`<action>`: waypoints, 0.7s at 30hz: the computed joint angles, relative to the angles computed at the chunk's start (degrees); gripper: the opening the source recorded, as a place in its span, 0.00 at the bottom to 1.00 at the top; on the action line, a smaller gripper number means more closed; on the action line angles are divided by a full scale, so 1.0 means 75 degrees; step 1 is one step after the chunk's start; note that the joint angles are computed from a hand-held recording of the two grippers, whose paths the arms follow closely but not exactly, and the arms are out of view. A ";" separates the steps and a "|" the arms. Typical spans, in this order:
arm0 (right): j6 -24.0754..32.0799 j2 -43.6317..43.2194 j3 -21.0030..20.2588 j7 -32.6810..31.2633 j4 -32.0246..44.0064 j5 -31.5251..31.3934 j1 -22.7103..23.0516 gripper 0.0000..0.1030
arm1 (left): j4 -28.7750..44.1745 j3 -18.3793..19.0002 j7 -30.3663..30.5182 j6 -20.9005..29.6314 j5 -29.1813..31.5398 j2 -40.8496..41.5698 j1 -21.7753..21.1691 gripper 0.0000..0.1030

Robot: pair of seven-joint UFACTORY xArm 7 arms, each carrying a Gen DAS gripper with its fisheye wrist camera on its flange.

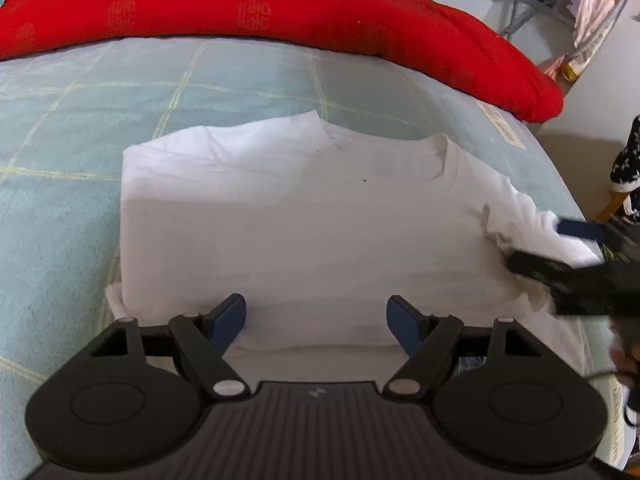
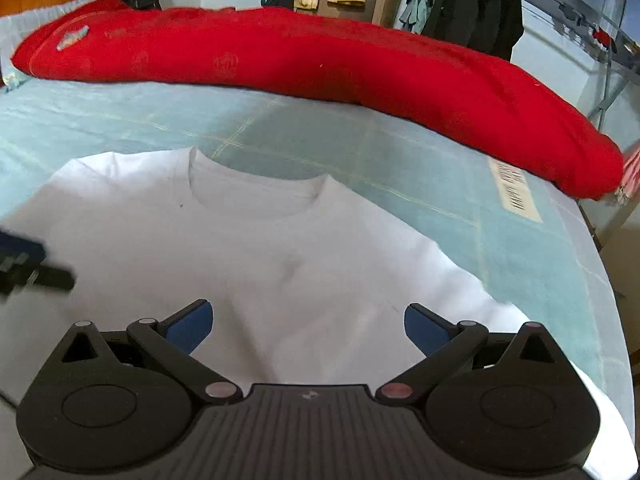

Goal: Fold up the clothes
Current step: 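Move the right tool to the shirt hem and close on it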

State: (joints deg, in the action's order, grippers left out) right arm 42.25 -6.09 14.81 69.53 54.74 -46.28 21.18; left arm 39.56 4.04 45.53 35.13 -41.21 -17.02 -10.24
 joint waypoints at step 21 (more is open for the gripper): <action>0.0688 -0.2891 0.0346 -0.0161 -0.2026 0.1976 -0.0461 1.00 | -0.0079 0.0059 0.0350 0.0121 -0.0047 -0.0213 0.0081 0.77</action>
